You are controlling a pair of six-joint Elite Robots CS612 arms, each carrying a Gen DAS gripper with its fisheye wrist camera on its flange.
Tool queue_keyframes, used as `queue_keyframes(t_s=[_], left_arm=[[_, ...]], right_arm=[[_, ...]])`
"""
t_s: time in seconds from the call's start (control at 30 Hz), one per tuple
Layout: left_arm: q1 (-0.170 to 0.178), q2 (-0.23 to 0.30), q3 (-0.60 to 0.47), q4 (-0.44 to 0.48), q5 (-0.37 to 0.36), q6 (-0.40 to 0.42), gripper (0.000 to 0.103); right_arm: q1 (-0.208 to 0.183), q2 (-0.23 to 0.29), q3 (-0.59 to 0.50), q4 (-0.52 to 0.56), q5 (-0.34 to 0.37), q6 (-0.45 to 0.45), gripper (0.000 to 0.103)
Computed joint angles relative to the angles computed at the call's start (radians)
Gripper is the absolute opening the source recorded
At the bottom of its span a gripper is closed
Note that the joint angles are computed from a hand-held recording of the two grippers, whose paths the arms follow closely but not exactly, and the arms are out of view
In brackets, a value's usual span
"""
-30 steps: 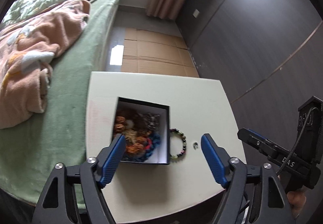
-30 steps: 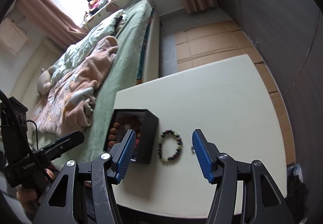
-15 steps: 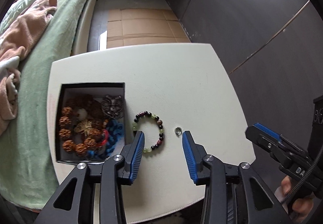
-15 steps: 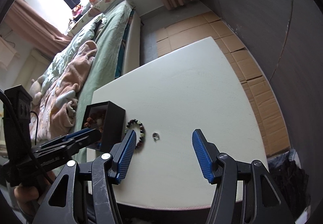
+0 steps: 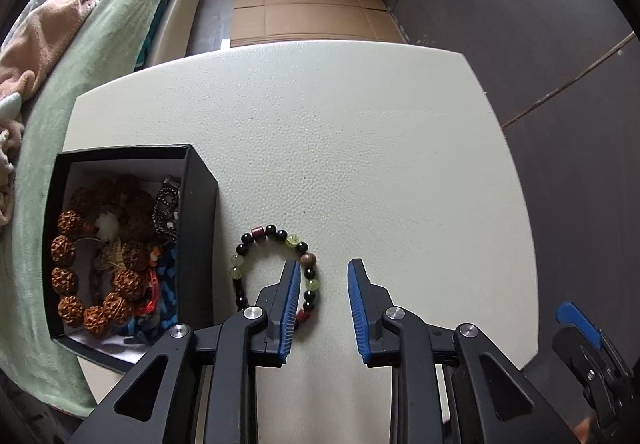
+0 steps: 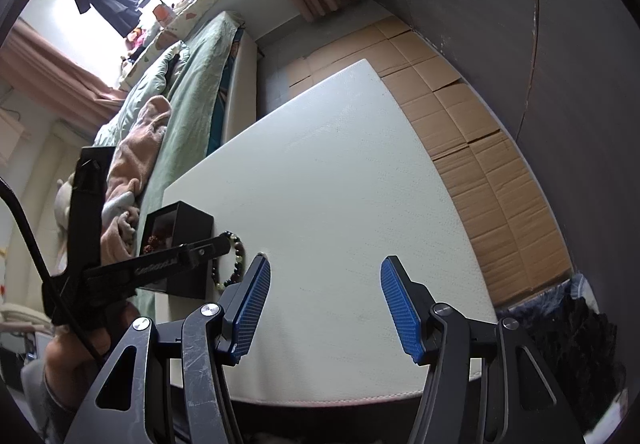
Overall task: Organize jewelry
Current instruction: 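Move the left gripper to the black-and-green beaded bracelet and grasp it, then carry the beaded bracelet into the box with the left gripper while the right gripper grasps the small silver ring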
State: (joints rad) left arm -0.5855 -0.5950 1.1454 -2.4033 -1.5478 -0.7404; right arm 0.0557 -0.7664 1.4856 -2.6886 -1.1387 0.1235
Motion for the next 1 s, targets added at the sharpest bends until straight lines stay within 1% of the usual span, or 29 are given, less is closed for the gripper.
queue_keyframes(t_s=[0.07,0.1,0.23,0.37,0.4,0.47,0.53,0.57,0.6,0.67,0.77,0.93,0.97,1.0], left_arm=[[-0.003,0.010,-0.015,0.016,0.015,-0.007,0.021],[-0.004,0.015,-0.022,0.027,0.024,-0.008,0.020],[-0.009,0.031,-0.042,0.070,0.046,-0.021,0.020],[-0.014,0.031,-0.037,0.066,0.081,-0.028,0.019],[-0.016,0.030,-0.038,0.069,0.082,-0.030,0.018],[-0.017,0.029,-0.042,0.092,0.090,-0.034,0.010],[-0.014,0.028,-0.041,0.088,0.065,-0.042,0.010],[-0.011,0.020,-0.026,0.065,0.052,-0.047,0.010],[-0.011,0.018,-0.024,0.055,0.056,-0.046,0.010],[-0.012,-0.004,0.009,0.012,0.071,-0.040,0.010],[-0.010,-0.038,0.054,-0.044,0.061,-0.028,0.010],[-0.004,-0.084,0.117,-0.113,0.064,-0.025,0.010],[-0.003,-0.096,0.136,-0.133,0.067,-0.026,0.010],[-0.001,-0.100,0.139,-0.138,0.069,-0.024,0.010]], right_arm=[[-0.003,0.000,0.005,-0.005,-0.003,-0.002,0.058],[-0.005,0.000,0.008,-0.009,-0.002,-0.002,0.058],[-0.011,-0.002,0.018,-0.011,-0.002,-0.001,0.057],[-0.011,0.000,0.017,-0.004,-0.005,-0.001,0.057],[-0.010,0.001,0.016,-0.002,-0.005,-0.002,0.057],[-0.008,0.003,0.013,0.004,-0.003,-0.006,0.057],[-0.004,0.005,0.006,0.014,0.001,-0.015,0.053],[-0.001,0.007,0.001,0.020,0.003,-0.020,0.052],[0.003,0.009,-0.006,0.028,0.002,-0.027,0.049],[0.011,0.014,-0.020,0.043,-0.006,-0.042,0.047],[0.026,0.026,-0.050,0.080,-0.017,-0.071,0.044],[0.056,0.051,-0.102,0.153,-0.042,-0.130,0.032],[0.061,0.057,-0.114,0.170,-0.049,-0.143,0.031],[0.066,0.062,-0.127,0.186,-0.054,-0.157,0.029]])
